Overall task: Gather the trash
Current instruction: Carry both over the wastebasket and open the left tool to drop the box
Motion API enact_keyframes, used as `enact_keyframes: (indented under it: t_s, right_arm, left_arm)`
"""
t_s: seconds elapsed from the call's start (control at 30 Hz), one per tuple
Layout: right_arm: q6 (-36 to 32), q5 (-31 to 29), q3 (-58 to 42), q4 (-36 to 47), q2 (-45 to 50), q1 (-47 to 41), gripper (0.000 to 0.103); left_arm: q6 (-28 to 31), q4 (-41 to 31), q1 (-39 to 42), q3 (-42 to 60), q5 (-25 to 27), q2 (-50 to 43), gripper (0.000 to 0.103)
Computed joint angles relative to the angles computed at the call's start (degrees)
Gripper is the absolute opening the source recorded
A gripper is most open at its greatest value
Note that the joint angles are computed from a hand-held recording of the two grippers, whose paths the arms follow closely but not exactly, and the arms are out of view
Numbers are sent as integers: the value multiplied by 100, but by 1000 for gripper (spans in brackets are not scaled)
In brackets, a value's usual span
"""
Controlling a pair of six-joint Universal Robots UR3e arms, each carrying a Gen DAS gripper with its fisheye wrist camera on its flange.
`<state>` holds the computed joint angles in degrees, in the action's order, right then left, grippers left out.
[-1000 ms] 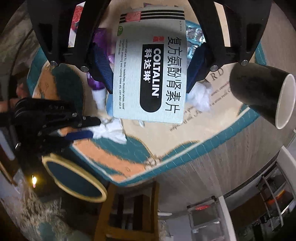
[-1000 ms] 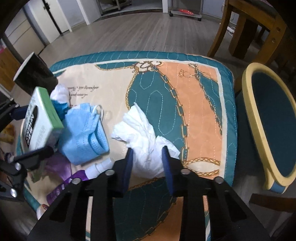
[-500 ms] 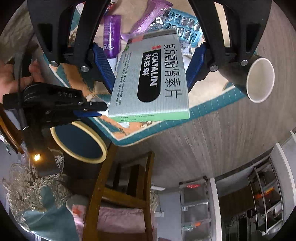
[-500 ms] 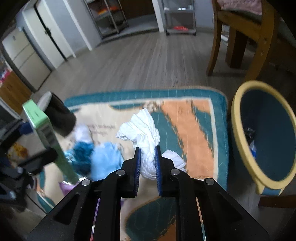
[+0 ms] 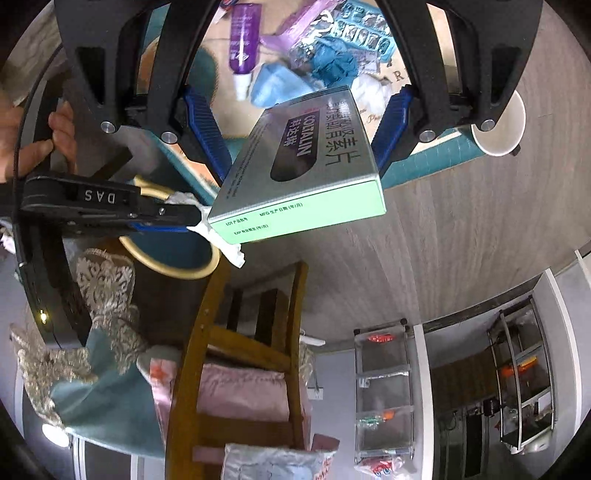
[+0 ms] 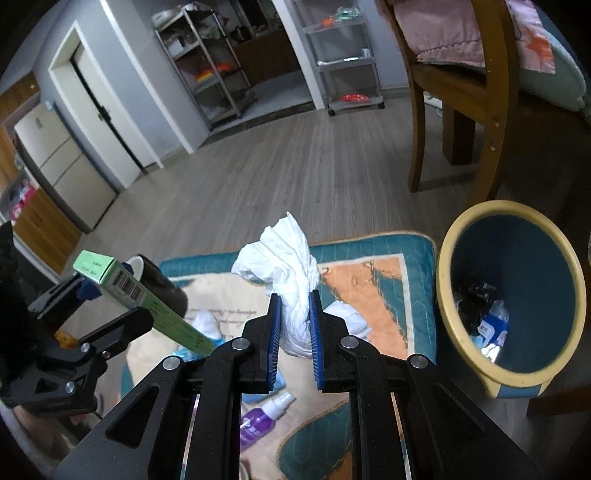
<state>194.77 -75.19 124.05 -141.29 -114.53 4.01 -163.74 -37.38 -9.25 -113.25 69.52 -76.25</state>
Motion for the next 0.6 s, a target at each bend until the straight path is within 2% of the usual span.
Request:
enact_keyframes:
  t_s: [0.37, 0.6]
  right_arm:
    - [-279, 336, 170, 389, -716, -596, 16]
    - [-988, 1046, 399, 1682, -2009, -1946, 16]
  left_arm:
    - [-424, 86, -675, 658, 301, -401, 73]
    - [-890, 271, -1325, 1220, 649, -911, 73]
